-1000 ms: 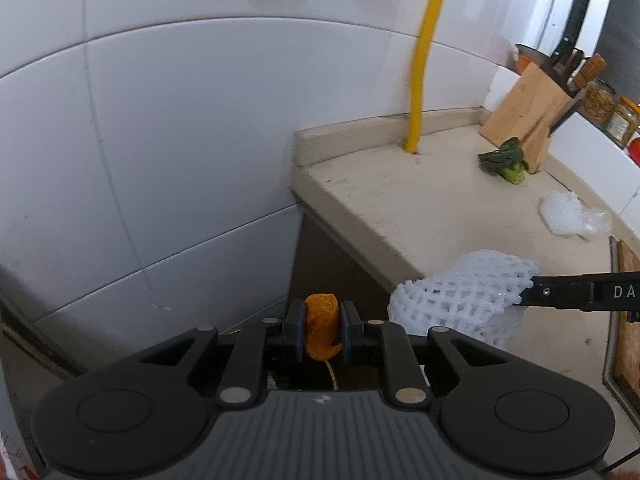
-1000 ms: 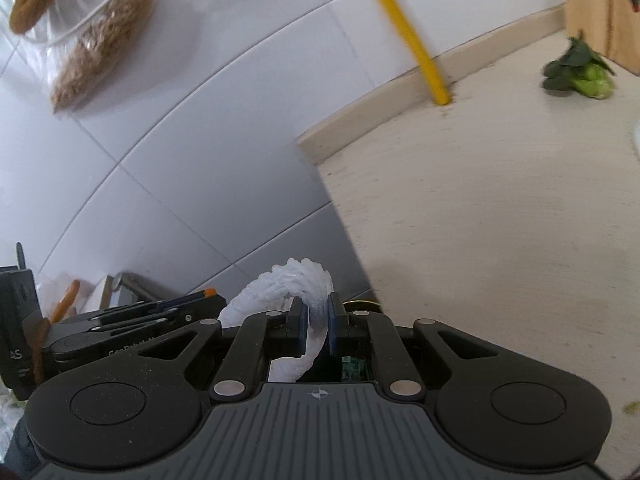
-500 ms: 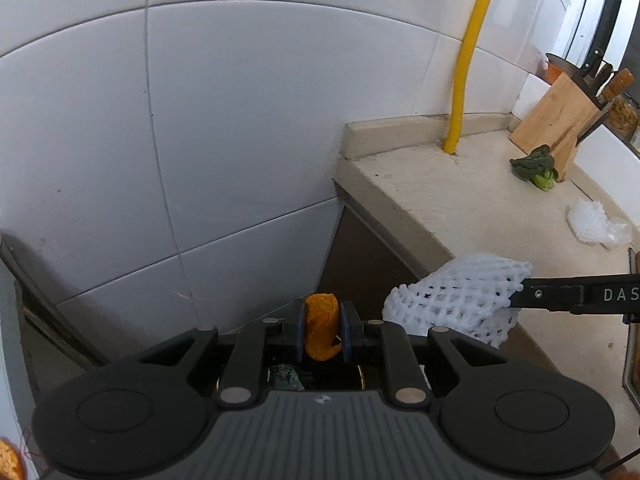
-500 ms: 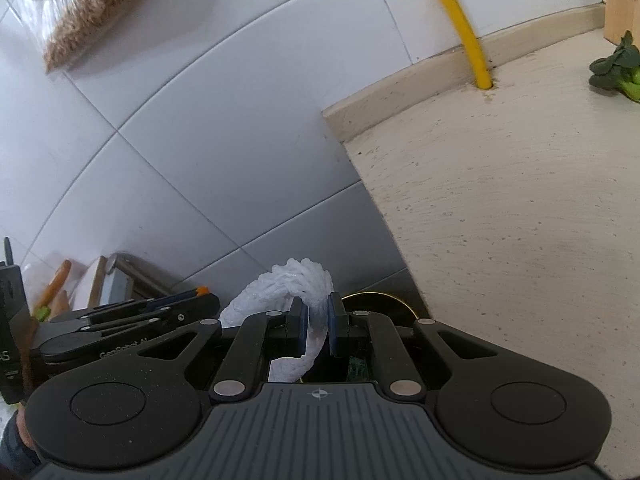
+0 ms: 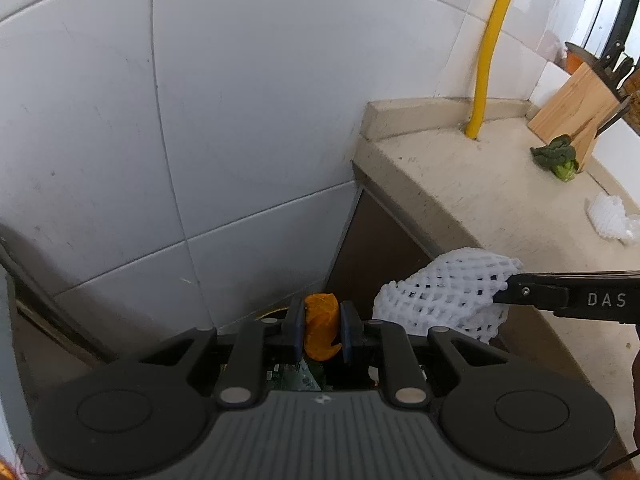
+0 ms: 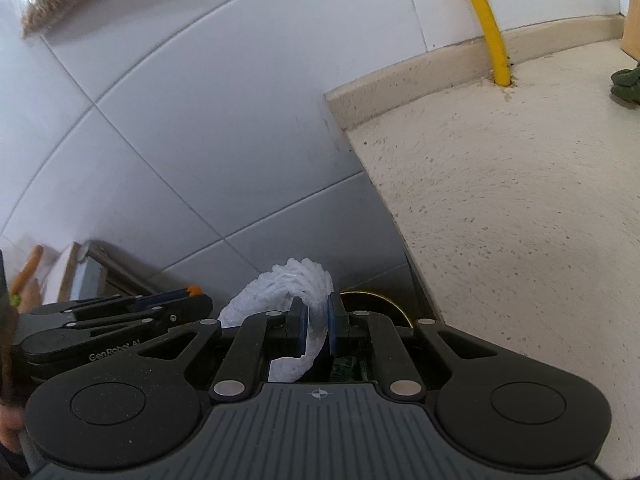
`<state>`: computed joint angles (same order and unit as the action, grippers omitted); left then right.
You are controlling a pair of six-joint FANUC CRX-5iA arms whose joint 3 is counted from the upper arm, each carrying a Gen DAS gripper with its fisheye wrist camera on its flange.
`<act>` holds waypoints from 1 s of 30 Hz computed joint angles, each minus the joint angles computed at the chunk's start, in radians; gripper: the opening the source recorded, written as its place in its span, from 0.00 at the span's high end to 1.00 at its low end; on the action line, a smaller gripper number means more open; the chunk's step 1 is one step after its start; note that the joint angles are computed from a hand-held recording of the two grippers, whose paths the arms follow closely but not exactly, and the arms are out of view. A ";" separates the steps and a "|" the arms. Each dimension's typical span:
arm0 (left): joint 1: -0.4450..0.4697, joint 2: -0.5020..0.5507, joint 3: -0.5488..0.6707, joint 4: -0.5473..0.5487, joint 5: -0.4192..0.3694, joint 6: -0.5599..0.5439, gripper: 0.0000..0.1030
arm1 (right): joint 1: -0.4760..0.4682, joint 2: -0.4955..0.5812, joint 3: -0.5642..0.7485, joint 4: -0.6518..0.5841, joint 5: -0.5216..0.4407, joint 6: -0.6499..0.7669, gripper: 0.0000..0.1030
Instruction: Collect trash
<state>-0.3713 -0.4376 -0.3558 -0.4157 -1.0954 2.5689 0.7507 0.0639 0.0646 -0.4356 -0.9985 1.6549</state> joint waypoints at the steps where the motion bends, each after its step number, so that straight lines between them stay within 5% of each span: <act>1: 0.010 0.003 -0.003 0.011 0.005 -0.010 0.86 | 0.005 0.006 0.002 0.008 0.002 -0.003 0.86; 16: 0.143 0.022 -0.072 0.160 0.072 -0.132 0.85 | 0.069 0.106 0.049 0.089 0.005 -0.027 0.75; 25: 0.142 0.053 -0.054 0.148 0.054 -0.165 0.58 | 0.085 0.138 0.075 0.112 -0.010 -0.050 0.65; 30: 0.150 0.052 -0.056 0.158 0.059 -0.192 0.55 | 0.091 0.147 0.079 0.121 -0.013 -0.055 0.58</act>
